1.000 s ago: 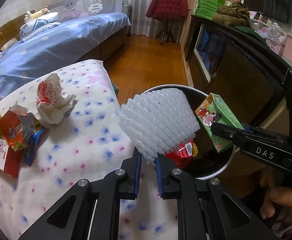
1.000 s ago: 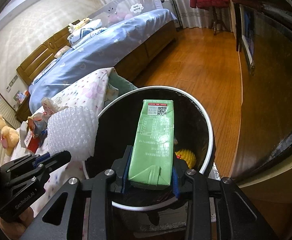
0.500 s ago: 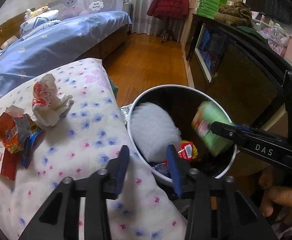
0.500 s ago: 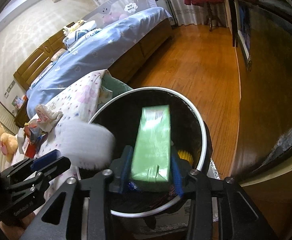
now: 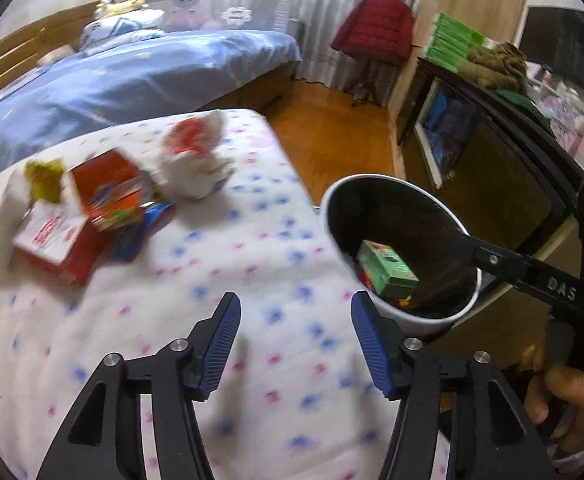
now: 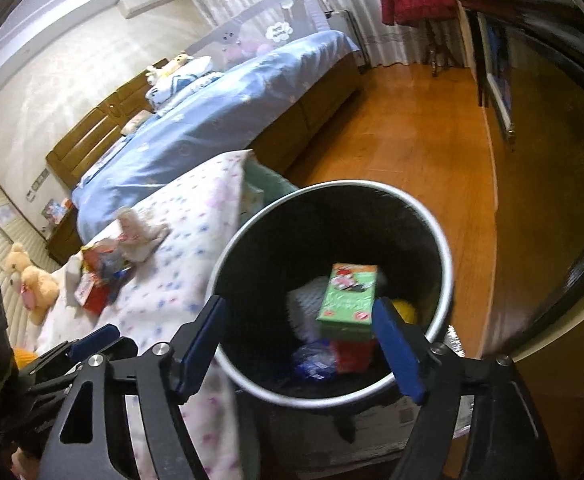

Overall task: Collect trash
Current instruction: 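Open the right tool to drop the carton while the left tool releases the foam net, then move the left tool to the red-white printed box while the right tool approaches the white-red plastic bag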

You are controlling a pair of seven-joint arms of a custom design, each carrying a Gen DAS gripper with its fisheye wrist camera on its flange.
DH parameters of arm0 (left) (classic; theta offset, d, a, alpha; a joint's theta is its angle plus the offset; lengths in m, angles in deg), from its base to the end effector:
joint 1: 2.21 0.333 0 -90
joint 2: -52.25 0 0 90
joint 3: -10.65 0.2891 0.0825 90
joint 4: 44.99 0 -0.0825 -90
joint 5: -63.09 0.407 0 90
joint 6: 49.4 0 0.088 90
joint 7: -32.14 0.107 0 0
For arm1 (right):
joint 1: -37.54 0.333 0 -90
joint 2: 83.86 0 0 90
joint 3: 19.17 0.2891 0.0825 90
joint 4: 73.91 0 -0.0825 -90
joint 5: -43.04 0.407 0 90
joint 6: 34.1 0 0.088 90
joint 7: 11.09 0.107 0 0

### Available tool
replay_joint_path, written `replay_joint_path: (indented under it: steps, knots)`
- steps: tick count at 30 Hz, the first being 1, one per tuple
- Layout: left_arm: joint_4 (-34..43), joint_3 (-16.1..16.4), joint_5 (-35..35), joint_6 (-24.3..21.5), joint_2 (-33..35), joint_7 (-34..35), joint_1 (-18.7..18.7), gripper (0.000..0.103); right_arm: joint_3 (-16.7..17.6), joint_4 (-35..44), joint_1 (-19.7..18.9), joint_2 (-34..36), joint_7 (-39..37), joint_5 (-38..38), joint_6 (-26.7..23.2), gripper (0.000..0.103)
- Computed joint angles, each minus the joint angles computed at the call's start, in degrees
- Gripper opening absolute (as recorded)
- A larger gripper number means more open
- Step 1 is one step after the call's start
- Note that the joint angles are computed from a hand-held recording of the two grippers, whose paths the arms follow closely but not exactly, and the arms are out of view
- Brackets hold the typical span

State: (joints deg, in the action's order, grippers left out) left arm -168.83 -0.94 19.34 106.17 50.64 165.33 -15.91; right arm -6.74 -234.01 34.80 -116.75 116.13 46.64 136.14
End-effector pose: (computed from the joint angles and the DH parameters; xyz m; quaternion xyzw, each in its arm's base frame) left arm 0.5436 -0.2299 0.4274 -0.4413 0.8218 -0.3529 0.0731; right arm 0.4199 0.0627 0.4172 -0.4643 0.8072 -0.1743 0.3202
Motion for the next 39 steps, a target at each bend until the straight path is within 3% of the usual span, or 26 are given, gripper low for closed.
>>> replay_joint_path:
  steps: [6, 14, 22, 33, 39]
  knots:
    - [-3.20, 2.08, -0.85, 0.03, -3.06, -0.28, 0.98, 0.060, 1.53, 1.32, 2.13, 2.02, 1.22, 0.53, 1.47, 0.085]
    - [-6.05, 5.21, -0.43, 0.24, -5.43, -2.13, 2.36, 0.062, 2.83, 5.27, 4.19, 6.81, 1.17, -0.91, 2.26, 0.085]
    - [-4.76, 6.28, 0.84, 0.49, -4.38, -4.47, 4.07, 0.063, 3.25, 9.59, 4.86, 12.14, 1.00, -3.44, 3.57, 0.085]
    - [1.94, 3.95, 6.65, 1.23, 2.18, -12.01, 7.21, 0.065, 3.44, 16.40, 3.08, 19.34, 0.88, -9.34, 5.75, 0.085]
    - [8.06, 1.71, 13.54, 1.79, 8.01, -19.78, 9.12, 0.065, 0.02, 19.63, 6.12, 23.06, -0.35, -9.62, 6.02, 0.085]
